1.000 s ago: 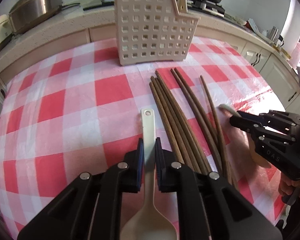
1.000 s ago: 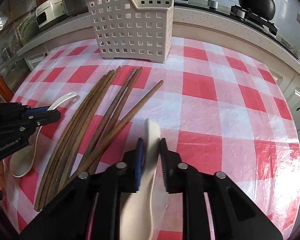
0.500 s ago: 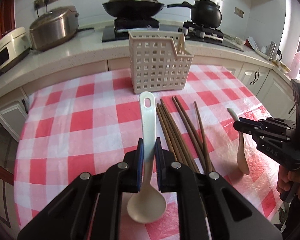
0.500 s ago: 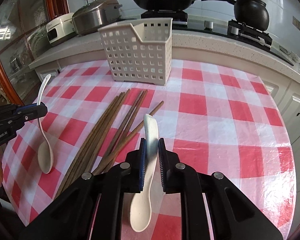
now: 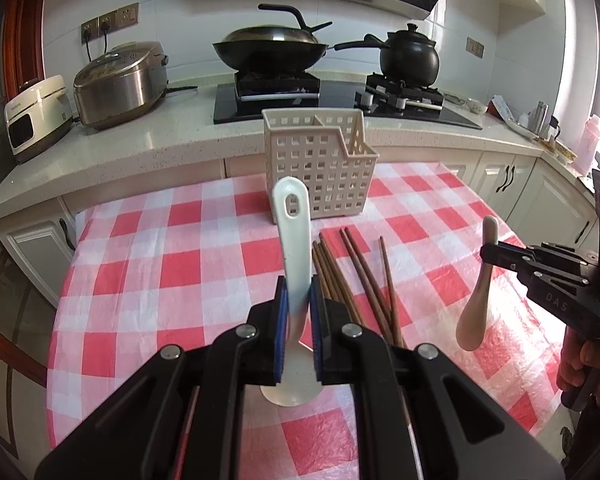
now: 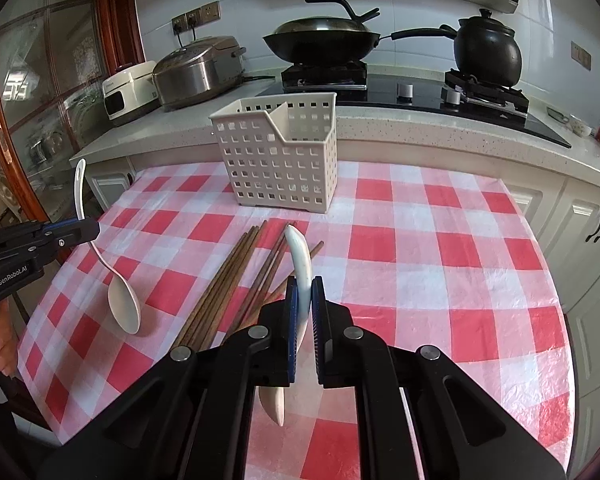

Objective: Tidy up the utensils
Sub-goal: 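Lift both white spoons and lower them into the white caddy, opening both tools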

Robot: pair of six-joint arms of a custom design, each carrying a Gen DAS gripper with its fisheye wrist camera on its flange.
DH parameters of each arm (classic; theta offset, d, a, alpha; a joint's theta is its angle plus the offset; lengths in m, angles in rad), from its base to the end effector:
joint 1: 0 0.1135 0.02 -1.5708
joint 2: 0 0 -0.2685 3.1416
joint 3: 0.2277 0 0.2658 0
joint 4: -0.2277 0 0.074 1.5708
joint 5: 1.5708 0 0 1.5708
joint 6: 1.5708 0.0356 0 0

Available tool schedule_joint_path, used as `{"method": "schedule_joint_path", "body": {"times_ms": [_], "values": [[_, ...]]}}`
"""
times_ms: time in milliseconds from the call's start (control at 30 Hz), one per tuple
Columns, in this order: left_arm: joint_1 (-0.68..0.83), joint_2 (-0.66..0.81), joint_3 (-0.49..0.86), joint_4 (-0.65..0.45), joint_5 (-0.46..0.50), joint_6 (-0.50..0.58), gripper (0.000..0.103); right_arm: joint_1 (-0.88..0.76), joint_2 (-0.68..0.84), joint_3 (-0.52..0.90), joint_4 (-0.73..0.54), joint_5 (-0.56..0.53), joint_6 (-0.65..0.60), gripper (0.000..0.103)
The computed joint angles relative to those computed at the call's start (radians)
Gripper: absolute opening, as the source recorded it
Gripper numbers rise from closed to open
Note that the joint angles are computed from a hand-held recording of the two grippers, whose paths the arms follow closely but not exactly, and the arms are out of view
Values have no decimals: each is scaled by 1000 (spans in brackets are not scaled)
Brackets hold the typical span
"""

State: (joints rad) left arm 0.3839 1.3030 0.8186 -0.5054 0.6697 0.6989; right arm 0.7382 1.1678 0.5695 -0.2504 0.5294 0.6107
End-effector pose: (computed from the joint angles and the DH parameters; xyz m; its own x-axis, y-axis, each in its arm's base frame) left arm 0.2512 0.0776 0.2198 -0.5790 0.3101 -0.7540 0.5157 0.8556 -0.0441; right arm 0.1835 0.1426 0.1856 -0.6462 0.0812 -0.7588 0.0447 0.9966 0.0686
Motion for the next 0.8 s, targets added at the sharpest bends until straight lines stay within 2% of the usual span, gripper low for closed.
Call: {"method": "schedule_joint_path", "body": {"times_ms": [200, 433, 567, 800], "values": [[-43, -2, 65, 1, 5, -64, 10, -63, 12, 74, 2, -20, -74, 9], [-122, 52, 230, 10, -3, -190, 10, -172, 78, 233, 18, -73, -191, 9], [-180, 111, 358, 21, -14, -278, 10, -240, 142, 354, 28, -106, -260, 9], [-301, 279, 629, 51, -93, -409, 10, -332, 283, 563, 53, -159, -367, 9]]}}
